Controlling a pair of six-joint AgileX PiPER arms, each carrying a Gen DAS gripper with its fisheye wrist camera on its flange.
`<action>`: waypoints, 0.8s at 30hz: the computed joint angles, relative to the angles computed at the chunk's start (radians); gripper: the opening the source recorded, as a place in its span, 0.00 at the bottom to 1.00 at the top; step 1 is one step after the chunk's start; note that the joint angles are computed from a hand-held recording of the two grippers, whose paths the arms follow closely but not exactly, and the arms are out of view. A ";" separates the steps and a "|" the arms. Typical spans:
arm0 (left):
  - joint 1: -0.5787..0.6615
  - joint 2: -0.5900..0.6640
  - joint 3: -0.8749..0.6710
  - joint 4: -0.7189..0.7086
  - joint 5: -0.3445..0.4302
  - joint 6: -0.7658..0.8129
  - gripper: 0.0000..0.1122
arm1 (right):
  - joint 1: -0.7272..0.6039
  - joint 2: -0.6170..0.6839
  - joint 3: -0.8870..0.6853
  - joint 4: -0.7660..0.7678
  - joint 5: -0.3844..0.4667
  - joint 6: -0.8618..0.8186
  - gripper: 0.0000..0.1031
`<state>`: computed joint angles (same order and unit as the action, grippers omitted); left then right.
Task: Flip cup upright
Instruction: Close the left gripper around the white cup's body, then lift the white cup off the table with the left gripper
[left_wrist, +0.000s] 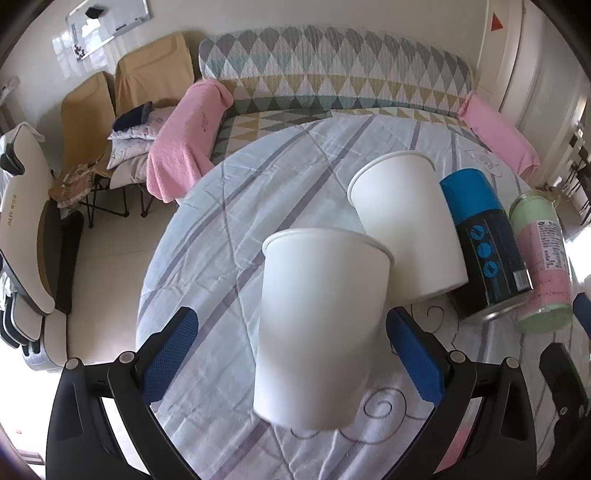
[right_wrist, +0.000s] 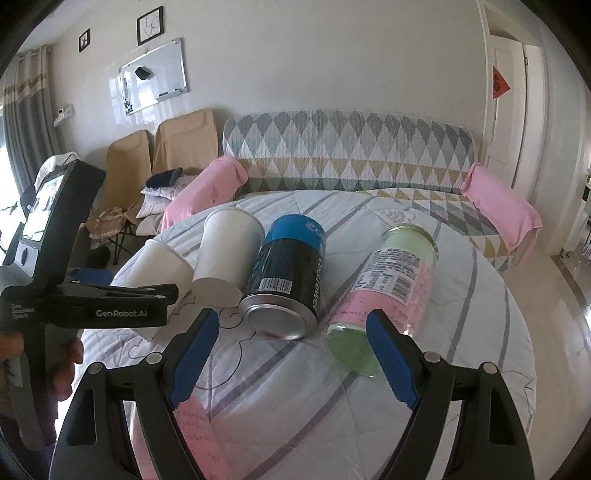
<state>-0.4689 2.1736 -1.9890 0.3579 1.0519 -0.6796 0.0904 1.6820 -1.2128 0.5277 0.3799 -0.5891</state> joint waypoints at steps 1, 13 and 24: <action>0.004 0.012 -0.018 -0.010 0.008 0.009 0.92 | 0.004 0.007 -0.009 -0.013 0.006 0.013 0.81; 0.015 0.014 0.000 -0.012 -0.045 0.032 0.63 | 0.034 0.031 -0.032 -0.075 -0.009 0.064 0.81; -0.053 -0.169 0.277 0.183 -0.229 -0.155 0.63 | 0.039 -0.006 0.007 -0.053 -0.029 0.039 0.81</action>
